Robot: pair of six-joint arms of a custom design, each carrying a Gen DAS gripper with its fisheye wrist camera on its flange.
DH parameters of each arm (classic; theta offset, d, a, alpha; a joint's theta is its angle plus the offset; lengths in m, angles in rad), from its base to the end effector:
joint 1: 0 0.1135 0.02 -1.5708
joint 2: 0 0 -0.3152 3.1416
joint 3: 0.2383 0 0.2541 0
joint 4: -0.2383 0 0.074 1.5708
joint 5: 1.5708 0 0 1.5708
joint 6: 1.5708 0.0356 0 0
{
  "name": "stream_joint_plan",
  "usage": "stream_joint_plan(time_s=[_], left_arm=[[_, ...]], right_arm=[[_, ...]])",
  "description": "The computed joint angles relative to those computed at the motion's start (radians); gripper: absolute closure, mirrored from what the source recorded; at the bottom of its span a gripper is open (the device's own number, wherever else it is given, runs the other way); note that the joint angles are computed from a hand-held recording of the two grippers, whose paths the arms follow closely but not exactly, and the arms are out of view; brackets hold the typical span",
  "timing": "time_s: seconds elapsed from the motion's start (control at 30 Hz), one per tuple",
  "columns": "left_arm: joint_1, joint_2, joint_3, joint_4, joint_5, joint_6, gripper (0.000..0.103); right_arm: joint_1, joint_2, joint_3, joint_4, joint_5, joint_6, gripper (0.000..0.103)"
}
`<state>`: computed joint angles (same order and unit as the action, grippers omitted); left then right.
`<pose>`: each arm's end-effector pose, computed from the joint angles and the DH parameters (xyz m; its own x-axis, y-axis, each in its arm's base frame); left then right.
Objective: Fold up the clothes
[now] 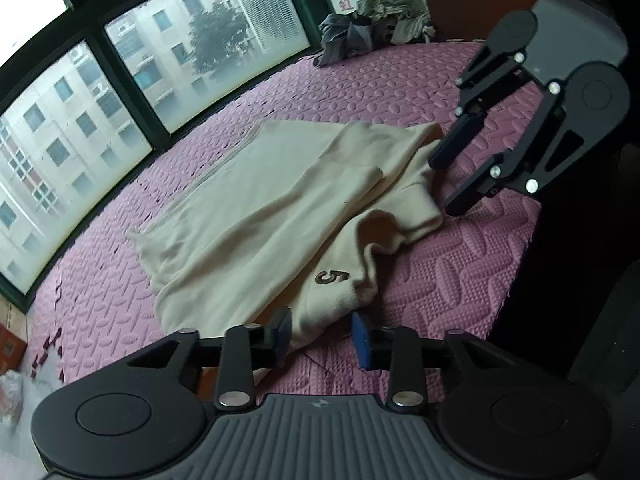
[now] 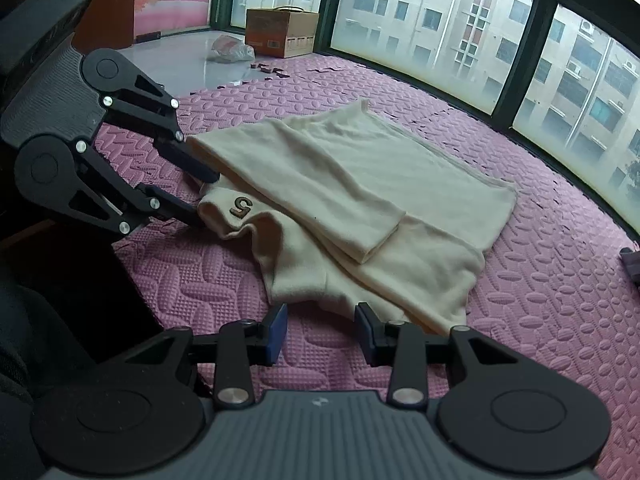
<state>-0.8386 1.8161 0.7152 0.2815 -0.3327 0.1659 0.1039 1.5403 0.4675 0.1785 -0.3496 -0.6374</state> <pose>0.2328 -0.2416 0.1476 -0.3903 0.6677 -0.6339 0.6270 0.6970 0.3481 0.2457 0.0379 0.1565 -0.4384 -0.6078 -0.6621 -0.7112 0.6850 -0.1579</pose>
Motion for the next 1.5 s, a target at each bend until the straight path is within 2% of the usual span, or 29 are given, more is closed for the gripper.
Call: stream_joint_plan(time_s=[0.13, 0.33, 0.53, 0.63, 0.83, 0.9, 0.93, 0.97, 1.03, 1.23, 1.33, 1.5], left_arm=[[0.005, 0.005, -0.005, 0.027, 0.002, -0.005, 0.087], [0.026, -0.003, -0.005, 0.053, 0.008, -0.042, 0.093], [0.053, -0.014, 0.001, 0.055, 0.043, -0.055, 0.094], [0.065, -0.009, 0.0, 0.072, 0.053, -0.055, 0.094], [0.071, -0.008, -0.019, 0.099, 0.066, -0.053, 0.094], [0.063, -0.012, -0.031, 0.108, 0.059, -0.05, 0.093], [0.06, -0.014, -0.035, 0.109, 0.059, -0.049, 0.093], [0.058, -0.016, -0.038, 0.109, 0.058, -0.05, 0.093], [0.051, -0.015, -0.039, 0.106, 0.05, -0.045, 0.091], [0.027, -0.005, -0.041, 0.113, 0.018, -0.013, 0.083], [0.018, 0.005, -0.044, 0.135, 0.011, 0.011, 0.083], [0.01, 0.016, -0.05, 0.161, 0.008, 0.034, 0.09]], right_arm=[[0.005, 0.004, 0.009, -0.005, 0.004, -0.014, 0.066], [0.005, 0.007, -0.006, 0.03, 0.014, -0.078, 0.065], [0.02, 0.013, -0.031, 0.082, 0.018, -0.118, 0.065], [0.037, 0.021, -0.06, 0.149, 0.033, -0.135, 0.065], [0.055, 0.028, -0.074, 0.184, 0.042, -0.135, 0.07], [0.052, 0.029, -0.07, 0.176, 0.034, -0.138, 0.074], [0.05, 0.029, -0.068, 0.171, 0.029, -0.14, 0.084], [0.046, 0.03, -0.063, 0.164, 0.024, -0.139, 0.089], [0.034, 0.035, -0.048, 0.142, 0.015, -0.129, 0.092], [-0.012, 0.02, -0.009, 0.086, -0.05, -0.085, 0.095], [-0.024, 0.021, 0.01, 0.075, -0.066, -0.056, 0.095], [-0.038, 0.026, 0.036, 0.057, -0.087, -0.018, 0.095]])
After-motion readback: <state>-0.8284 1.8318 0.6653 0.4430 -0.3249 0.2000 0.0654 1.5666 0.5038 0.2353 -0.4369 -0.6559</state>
